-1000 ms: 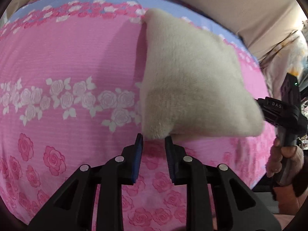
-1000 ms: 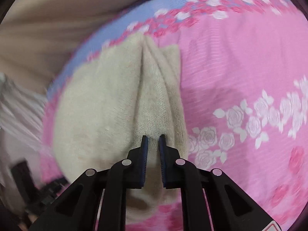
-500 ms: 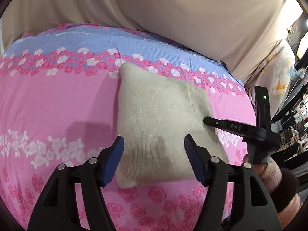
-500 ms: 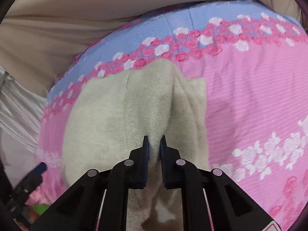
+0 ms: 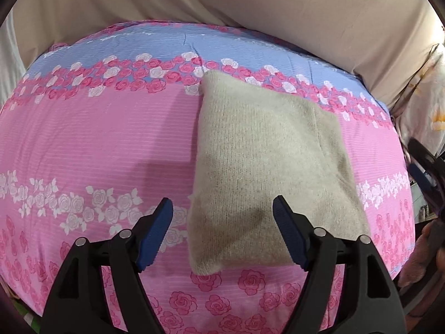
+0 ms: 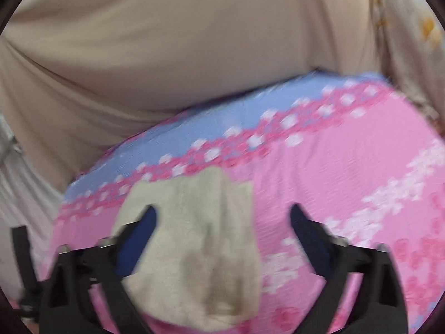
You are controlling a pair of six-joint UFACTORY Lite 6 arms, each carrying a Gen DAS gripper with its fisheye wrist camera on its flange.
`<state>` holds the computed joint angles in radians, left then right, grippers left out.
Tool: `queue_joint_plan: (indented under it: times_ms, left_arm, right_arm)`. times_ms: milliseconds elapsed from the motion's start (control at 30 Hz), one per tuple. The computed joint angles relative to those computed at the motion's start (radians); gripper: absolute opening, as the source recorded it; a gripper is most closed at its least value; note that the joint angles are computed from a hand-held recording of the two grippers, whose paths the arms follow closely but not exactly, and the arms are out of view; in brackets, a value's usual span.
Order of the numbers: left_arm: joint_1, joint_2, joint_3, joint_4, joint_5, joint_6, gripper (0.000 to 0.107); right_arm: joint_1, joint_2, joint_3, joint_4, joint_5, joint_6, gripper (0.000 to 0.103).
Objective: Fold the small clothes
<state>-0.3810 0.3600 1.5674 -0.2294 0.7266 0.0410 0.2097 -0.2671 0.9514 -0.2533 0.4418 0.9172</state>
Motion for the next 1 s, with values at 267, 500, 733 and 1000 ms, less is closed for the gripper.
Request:
queue_joint_plan:
  times_ms: [267, 500, 733, 1000]
  left_arm:
    - [-0.029, 0.036, 0.048, 0.05, 0.023, -0.037, 0.073]
    - [-0.048, 0.093, 0.124, 0.122, 0.046, -0.086, 0.077]
    - [-0.048, 0.119, 0.135, 0.129, 0.045, -0.096, 0.077]
    - [-0.066, 0.121, 0.135, 0.129, 0.043, -0.099, 0.077]
  right_arm:
    - [0.008, 0.556, 0.535, 0.276, 0.079, -0.42, 0.001]
    - [-0.07, 0.886, 0.772, 0.381, 0.178, -0.563, 0.0]
    - [-0.027, 0.854, 0.746, 0.302, 0.194, -0.53, 0.0]
    - [-0.066, 0.455, 0.378, 0.29, 0.11, -0.444, 0.037]
